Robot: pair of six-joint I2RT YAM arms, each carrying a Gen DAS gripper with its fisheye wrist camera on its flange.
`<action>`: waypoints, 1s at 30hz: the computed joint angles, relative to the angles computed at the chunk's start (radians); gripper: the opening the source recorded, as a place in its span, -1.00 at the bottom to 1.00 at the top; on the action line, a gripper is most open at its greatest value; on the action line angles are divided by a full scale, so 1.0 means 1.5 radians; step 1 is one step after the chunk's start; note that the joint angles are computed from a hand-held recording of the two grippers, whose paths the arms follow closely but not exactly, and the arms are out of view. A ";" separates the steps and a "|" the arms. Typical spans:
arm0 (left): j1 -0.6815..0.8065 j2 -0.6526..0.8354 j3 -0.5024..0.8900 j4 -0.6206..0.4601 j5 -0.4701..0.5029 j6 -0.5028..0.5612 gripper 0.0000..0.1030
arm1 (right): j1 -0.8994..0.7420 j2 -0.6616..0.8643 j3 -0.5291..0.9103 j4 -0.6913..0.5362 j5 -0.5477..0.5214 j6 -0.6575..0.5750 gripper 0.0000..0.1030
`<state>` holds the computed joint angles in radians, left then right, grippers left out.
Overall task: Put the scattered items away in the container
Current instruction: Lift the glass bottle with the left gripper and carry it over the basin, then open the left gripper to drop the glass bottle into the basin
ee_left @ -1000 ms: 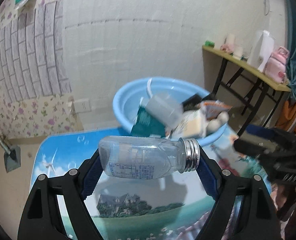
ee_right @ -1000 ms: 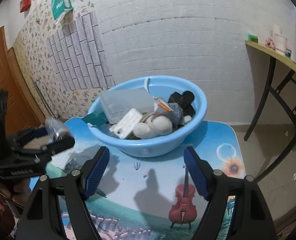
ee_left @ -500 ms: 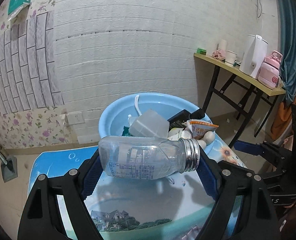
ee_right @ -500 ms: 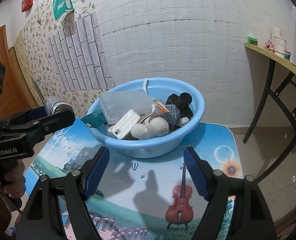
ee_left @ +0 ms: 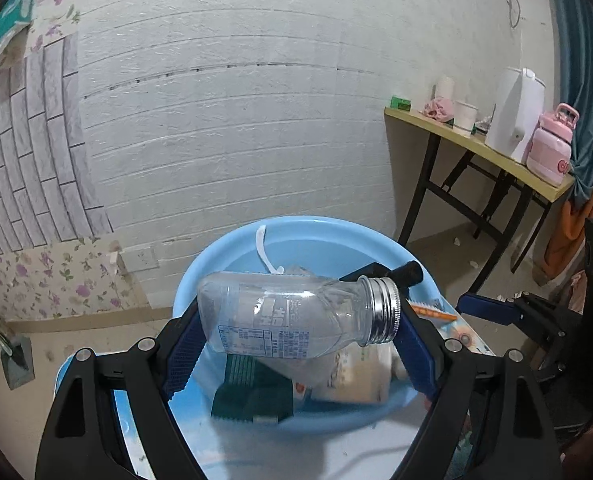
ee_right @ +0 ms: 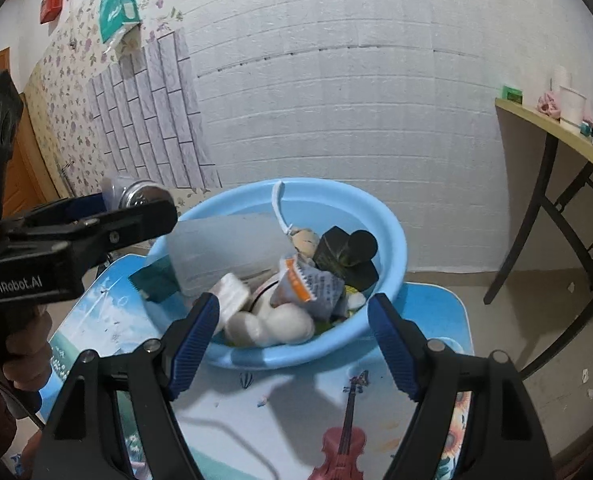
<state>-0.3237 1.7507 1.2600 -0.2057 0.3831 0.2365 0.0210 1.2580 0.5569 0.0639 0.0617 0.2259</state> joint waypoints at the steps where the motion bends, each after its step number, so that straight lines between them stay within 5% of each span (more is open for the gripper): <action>1: -0.004 0.012 0.013 -0.004 -0.005 0.003 0.65 | -0.007 0.009 0.002 0.009 -0.007 0.001 0.50; 13: -0.037 0.094 0.080 -0.030 -0.055 0.006 0.70 | -0.049 0.048 -0.006 0.050 -0.052 -0.009 0.50; 26: -0.031 0.033 0.030 -0.039 -0.056 0.004 0.85 | -0.035 0.024 -0.006 0.030 -0.038 -0.009 0.50; 30: -0.030 0.000 0.024 -0.075 -0.111 -0.006 0.85 | -0.016 -0.008 -0.007 0.006 -0.017 -0.007 0.50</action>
<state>-0.3689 1.7505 1.2961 -0.3185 0.2167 0.2281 -0.0036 1.2460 0.5461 0.0729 0.0366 0.2160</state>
